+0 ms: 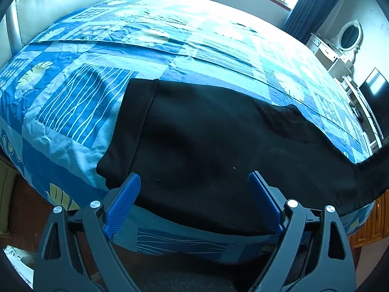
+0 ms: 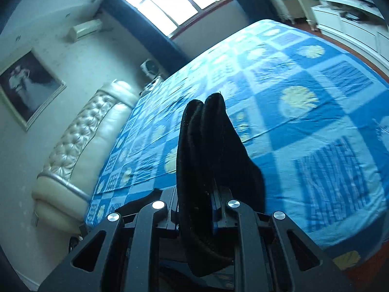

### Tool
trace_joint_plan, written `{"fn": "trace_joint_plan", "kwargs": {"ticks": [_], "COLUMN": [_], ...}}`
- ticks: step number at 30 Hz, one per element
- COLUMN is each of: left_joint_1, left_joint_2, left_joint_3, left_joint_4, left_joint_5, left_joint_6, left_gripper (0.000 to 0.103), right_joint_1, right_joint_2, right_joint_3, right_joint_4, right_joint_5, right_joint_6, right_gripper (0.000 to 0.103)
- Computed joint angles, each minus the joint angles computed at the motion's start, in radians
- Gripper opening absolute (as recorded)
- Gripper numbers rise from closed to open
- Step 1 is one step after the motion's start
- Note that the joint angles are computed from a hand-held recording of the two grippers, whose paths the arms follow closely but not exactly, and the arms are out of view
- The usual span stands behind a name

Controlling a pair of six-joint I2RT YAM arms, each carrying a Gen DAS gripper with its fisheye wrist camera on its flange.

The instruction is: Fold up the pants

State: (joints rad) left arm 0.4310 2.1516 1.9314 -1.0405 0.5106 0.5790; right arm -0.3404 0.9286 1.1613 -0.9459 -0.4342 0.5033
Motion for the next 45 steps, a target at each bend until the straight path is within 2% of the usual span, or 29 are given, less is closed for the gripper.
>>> {"fn": "trace_joint_plan", "kwargs": {"ticks": [5,10,12,15,21,27,45], "left_joint_1": [-0.006,-0.017,-0.021,-0.022,-0.023,-0.026,-0.033], "left_joint_2": [-0.007,-0.050,-0.055,-0.055,-0.058,-0.059,-0.066], "left_joint_3": [-0.007,-0.065,-0.071,-0.069,-0.072,-0.076,-0.087], "left_joint_4": [-0.020,0.010,0.006,-0.007,-0.013,-0.014,-0.023], "left_joint_5": [0.011,0.010,0.005,0.011,0.017,0.018,0.021], "left_joint_6": [-0.005,0.025,0.034,0.029,0.026,0.025,0.034], "left_gripper": [0.090,0.090,0.090,0.090,0.090,0.090,0.090], "right_joint_1": [0.387,0.604,0.654,0.734,0.833,0.898,0.961], "right_joint_2": [0.113,0.290,0.362,0.494,0.681,0.789,0.942], "right_joint_3": [-0.004,0.008,0.002,0.049,0.134,0.202,0.340], "right_joint_4": [0.136,0.222,0.263,0.262,0.254,0.234,0.174], "right_joint_5": [0.261,0.408,0.421,0.478,0.513,0.544,0.588], "right_joint_6": [0.168,0.244,0.276,0.292,0.322,0.343,0.373], "right_gripper": [0.018,0.018,0.018,0.018,0.018,0.018,0.020]}}
